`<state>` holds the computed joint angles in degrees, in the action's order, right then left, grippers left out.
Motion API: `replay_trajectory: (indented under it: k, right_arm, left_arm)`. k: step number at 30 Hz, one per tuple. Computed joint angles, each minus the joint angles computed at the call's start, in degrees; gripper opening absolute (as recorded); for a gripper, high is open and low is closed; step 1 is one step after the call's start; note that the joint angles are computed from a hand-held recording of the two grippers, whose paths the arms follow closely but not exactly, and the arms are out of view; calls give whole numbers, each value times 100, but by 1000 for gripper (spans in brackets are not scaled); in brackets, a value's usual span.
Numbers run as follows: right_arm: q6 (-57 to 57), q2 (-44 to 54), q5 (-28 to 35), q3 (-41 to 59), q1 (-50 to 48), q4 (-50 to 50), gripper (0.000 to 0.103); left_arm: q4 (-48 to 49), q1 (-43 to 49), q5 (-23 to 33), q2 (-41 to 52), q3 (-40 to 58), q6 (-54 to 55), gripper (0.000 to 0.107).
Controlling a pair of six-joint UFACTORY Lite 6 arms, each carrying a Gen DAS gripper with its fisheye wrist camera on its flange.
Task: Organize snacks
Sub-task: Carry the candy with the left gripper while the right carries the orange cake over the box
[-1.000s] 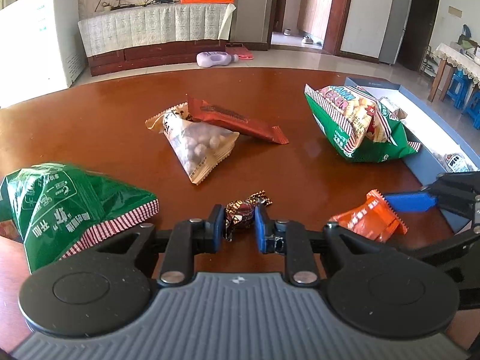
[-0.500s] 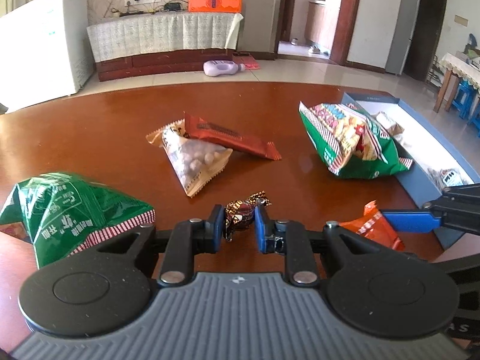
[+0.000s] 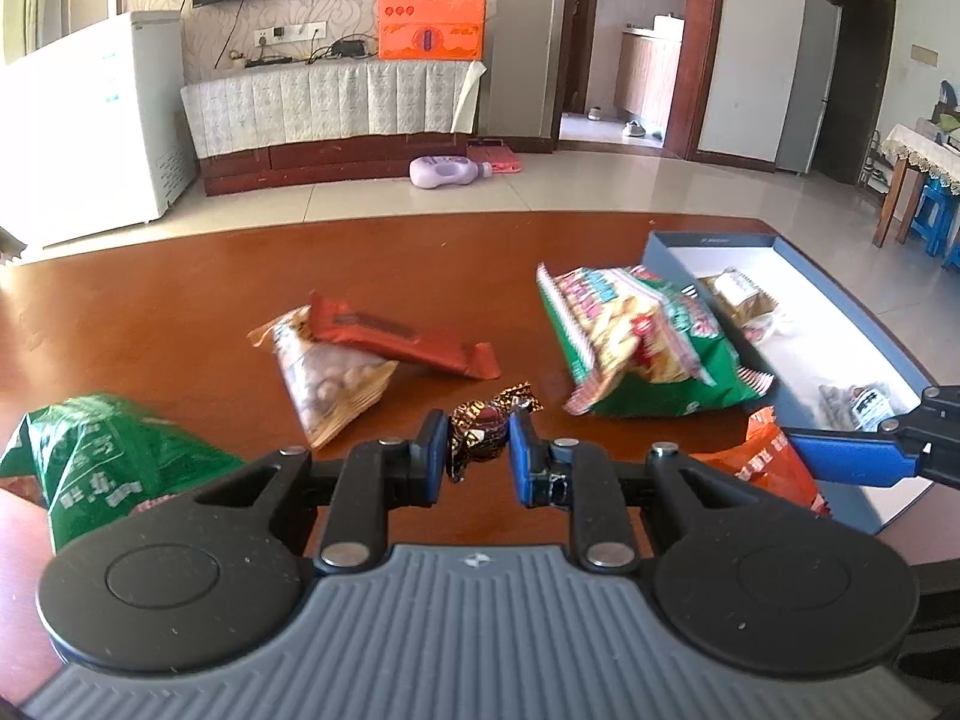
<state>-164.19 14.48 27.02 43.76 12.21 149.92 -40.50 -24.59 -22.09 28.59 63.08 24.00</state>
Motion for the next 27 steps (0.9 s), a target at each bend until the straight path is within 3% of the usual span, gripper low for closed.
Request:
replay_trajectory:
  k: [27]
  right_arm:
    - [437,-688,433,-570,-1141,-947,43]
  left_arm:
    - [-1036,-815,2,745,1272,992,26]
